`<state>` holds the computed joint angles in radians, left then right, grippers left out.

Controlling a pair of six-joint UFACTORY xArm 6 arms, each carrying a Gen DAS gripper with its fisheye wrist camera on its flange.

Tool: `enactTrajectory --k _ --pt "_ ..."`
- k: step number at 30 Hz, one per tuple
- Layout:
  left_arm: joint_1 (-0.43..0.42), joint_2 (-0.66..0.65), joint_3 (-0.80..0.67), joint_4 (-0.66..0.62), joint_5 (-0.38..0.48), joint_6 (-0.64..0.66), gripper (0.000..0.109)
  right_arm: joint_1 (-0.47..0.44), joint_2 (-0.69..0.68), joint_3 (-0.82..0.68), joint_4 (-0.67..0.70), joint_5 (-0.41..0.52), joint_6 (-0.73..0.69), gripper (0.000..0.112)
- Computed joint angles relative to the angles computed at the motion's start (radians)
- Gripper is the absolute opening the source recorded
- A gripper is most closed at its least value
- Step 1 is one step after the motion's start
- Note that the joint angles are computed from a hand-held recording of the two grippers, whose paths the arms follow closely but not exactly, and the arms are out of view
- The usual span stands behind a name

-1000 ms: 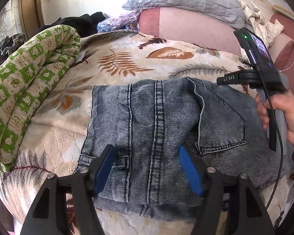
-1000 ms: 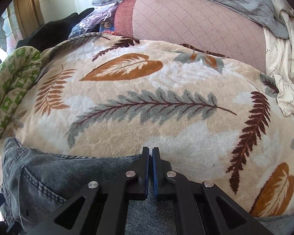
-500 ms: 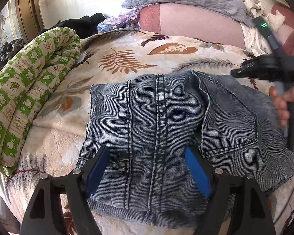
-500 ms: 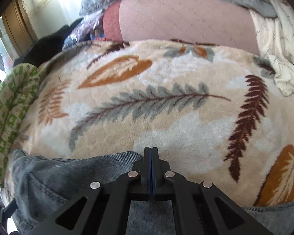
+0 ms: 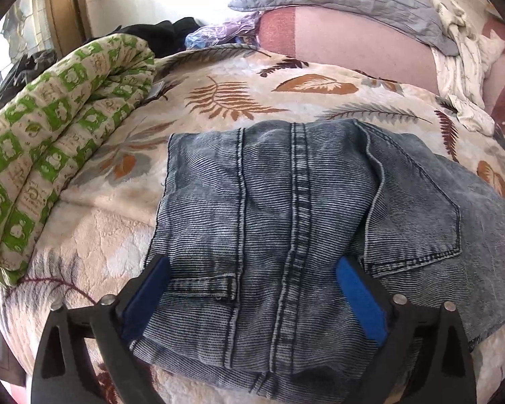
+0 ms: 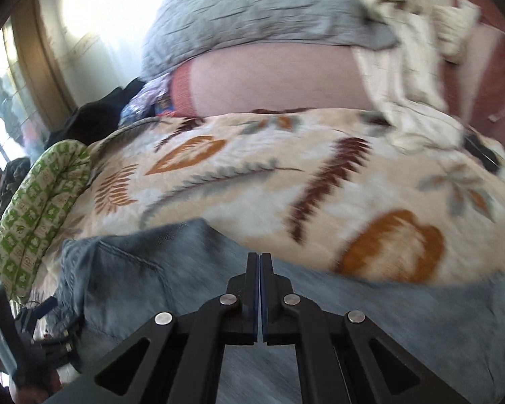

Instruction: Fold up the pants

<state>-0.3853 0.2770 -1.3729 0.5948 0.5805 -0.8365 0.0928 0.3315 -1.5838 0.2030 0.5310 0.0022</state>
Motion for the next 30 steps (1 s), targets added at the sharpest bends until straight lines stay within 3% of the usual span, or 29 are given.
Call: enactTrajectory --k 5,9,17,25,30 --pt "-0.003 0.003 0.014 0.085 -0.018 -0.060 0.103 -0.077 -0.151 0.234 0.047 -0.069 0.008 0.001" --pt "0.011 -0.007 0.042 0.080 -0.068 -0.077 0.103 -0.136 -0.237 0.373 0.118 -0.130 -0.002 0.001" --pt "0.013 -0.018 0.069 0.151 -0.103 -0.163 0.103 -0.227 -0.308 0.457 0.159 -0.149 0.022 0.004" --pt "-0.001 -0.043 0.079 0.201 -0.066 -0.245 0.103 -0.246 -0.312 0.472 0.142 -0.047 -0.050 0.004" --pt "-0.032 -0.089 0.099 0.156 -0.037 -0.248 0.103 -0.251 -0.295 0.453 0.079 0.043 -0.041 0.004"
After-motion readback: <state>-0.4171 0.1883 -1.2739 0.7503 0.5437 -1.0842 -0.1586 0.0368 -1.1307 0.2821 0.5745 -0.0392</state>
